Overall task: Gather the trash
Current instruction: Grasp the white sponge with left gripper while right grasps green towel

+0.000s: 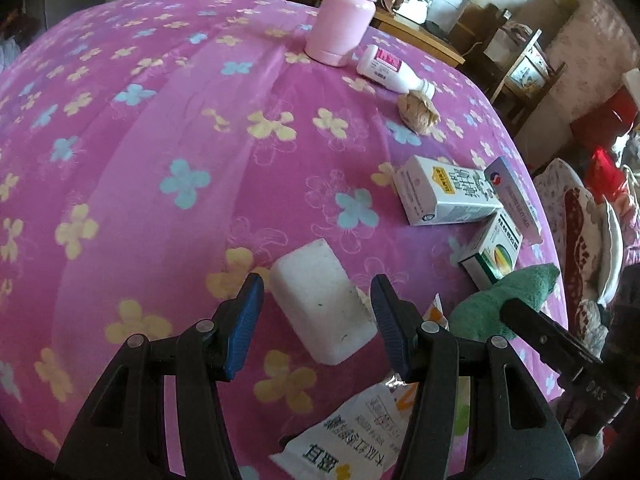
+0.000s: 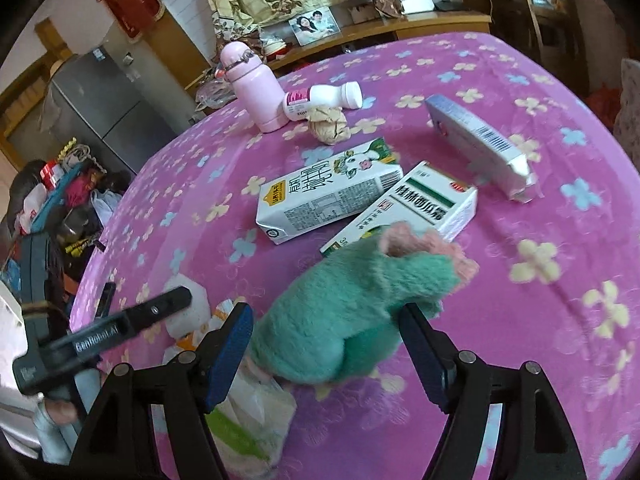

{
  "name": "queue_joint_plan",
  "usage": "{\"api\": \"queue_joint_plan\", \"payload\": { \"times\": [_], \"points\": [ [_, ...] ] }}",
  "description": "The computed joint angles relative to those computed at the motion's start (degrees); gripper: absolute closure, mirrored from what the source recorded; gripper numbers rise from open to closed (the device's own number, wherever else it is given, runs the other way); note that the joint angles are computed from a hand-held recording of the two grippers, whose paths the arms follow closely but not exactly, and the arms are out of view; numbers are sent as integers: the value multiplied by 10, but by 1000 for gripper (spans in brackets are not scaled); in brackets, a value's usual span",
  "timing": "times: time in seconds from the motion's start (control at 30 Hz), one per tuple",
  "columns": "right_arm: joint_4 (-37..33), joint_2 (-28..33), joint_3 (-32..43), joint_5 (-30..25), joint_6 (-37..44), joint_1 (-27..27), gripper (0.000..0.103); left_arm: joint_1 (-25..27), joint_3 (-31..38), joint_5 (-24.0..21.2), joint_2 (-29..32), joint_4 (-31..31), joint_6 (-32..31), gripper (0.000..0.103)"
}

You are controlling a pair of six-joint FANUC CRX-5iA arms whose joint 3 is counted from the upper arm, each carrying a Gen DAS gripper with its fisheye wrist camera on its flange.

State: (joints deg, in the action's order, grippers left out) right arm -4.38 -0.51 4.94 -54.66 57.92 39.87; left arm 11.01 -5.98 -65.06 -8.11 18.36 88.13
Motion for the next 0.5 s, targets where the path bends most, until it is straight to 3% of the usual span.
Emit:
{"api": "queue_joint_plan", "payload": {
  "times": [0.07,0.1,0.13,0.2,0.23,0.5],
  "points": [
    [-7,5,2,5,2,-3,35,1,-10,7,1,12,-12,50],
    [-5,5,-1,10,0,-2,49,1,-10,7,3,13,-15,52],
    [-6,5,-1,12,3,-3,56,3,-14,11,2,15,-17,64],
    [-15,-2,-3,18,18,-5,62,8,-15,11,3,18,-23,73],
    [-5,-8,-9,22,23,-1,63,14,-18,10,4,31,-30,77],
    [70,-54,-36,37,26,21,64,19,11,15,-5,42,-39,78]
  ]
}}
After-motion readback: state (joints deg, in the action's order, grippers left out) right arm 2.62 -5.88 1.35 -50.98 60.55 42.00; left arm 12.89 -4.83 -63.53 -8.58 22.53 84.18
